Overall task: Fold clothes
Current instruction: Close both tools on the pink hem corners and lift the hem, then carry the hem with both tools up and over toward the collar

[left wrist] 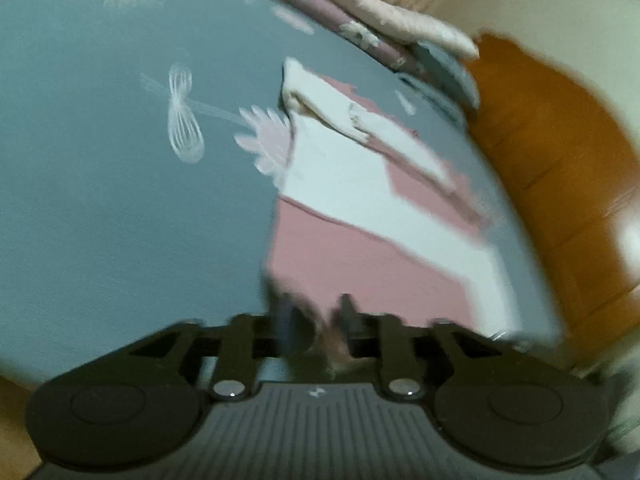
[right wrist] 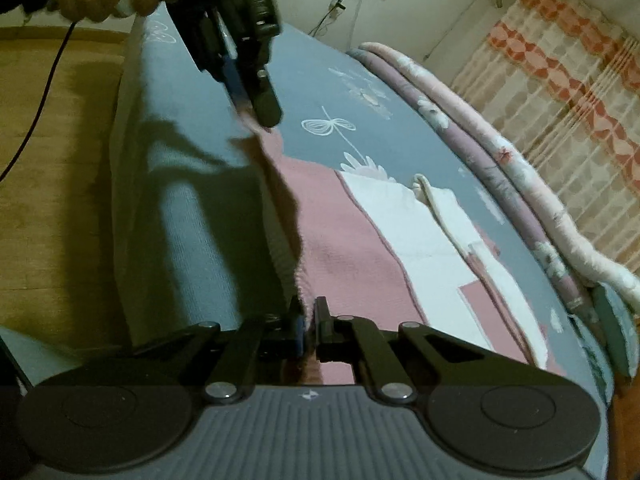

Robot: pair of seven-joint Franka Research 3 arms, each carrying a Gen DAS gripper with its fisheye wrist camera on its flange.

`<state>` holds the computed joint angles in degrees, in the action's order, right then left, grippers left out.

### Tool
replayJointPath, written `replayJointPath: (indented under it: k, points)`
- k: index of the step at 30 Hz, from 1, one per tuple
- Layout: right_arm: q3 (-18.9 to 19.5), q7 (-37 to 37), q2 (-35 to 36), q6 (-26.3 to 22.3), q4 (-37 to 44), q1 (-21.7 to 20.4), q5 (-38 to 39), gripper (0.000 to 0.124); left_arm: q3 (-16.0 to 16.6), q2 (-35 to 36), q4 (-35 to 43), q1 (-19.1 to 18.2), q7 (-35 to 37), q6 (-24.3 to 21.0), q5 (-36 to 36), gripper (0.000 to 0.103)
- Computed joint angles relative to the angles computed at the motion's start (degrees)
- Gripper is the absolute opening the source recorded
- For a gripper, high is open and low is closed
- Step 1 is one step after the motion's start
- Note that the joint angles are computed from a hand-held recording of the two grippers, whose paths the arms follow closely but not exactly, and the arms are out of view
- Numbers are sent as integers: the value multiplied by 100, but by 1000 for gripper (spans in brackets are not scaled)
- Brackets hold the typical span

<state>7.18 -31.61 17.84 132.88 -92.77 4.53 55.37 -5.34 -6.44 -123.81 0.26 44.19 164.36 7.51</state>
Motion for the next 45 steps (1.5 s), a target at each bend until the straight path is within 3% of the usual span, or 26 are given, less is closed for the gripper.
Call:
replayJointPath:
  k: [1, 3, 5, 8, 12, 18, 19, 20, 21, 23, 25, 26, 28, 36, 41, 45]
  points:
    - [-24, 200, 59, -136, 130, 1, -79, 5, -199, -25, 108, 176, -301, -278, 851, 50]
    - [-47, 508, 181, -353, 393, -8, -237, 5, -298, -43, 227, 164, -211, -470, 1644, 52]
    - [-45, 735, 289, -525, 624, -31, -350, 5, -318, -12, 294, 71, 209, -375, 2029, 59]
    - [-17, 909, 380, -676, 828, -84, -427, 5, -298, 144, 447, -149, 1397, -266, 2153, 70]
    - [12, 1008, 422, -780, 938, -126, -518, 5, -397, 584, 936, -355, 2519, -742, 2660, 70]
    - [36, 1081, 431, -802, 972, -142, -565, 5, -346, 1327, 1729, -768, 2907, -1429, 4412, 70]
    - [38, 1080, 419, -794, 957, -145, -557, 5, -305, 1447, 1860, -873, 2871, -1590, 4785, 68]
    - [40, 1074, 403, -780, 936, -150, -541, 5, -265, 1542, 1971, -970, 2802, -1746, 5080, 54]
    - [41, 1067, 387, -767, 914, -154, -524, 5, -240, 1621, 2073, -1049, 2762, -1873, 5265, 33]
    - [41, 1036, 357, -686, 858, -161, -462, 10, -217, 1686, 2180, -1104, 2770, -1934, 5230, 8]
    - [29, 947, 286, -548, 726, -169, -409, 23, -187, 1612, 2132, -1113, 2603, -1841, 5158, 7]
    - [28, 858, 233, -437, 622, -178, -347, 36, -169, 1590, 2133, -1134, 2492, -1848, 5239, 7]
    - [13, 603, 115, -125, 354, -192, -200, 43, -157, 1512, 2113, -1141, 2227, -1825, 5273, 6]
    - [60, -516, 49, 1649, -266, -207, 622, 45, -189, 1434, 2145, -1058, 2055, -1665, 5176, 7]
    - [255, -1629, 103, 2750, -445, -290, 1472, 46, -166, 1509, 2262, -1029, 2065, -1604, 5130, 7]
    - [282, -2151, 151, 3133, -438, -337, 1903, 51, -134, 1572, 2348, -1026, 2126, -1593, 5110, 8]
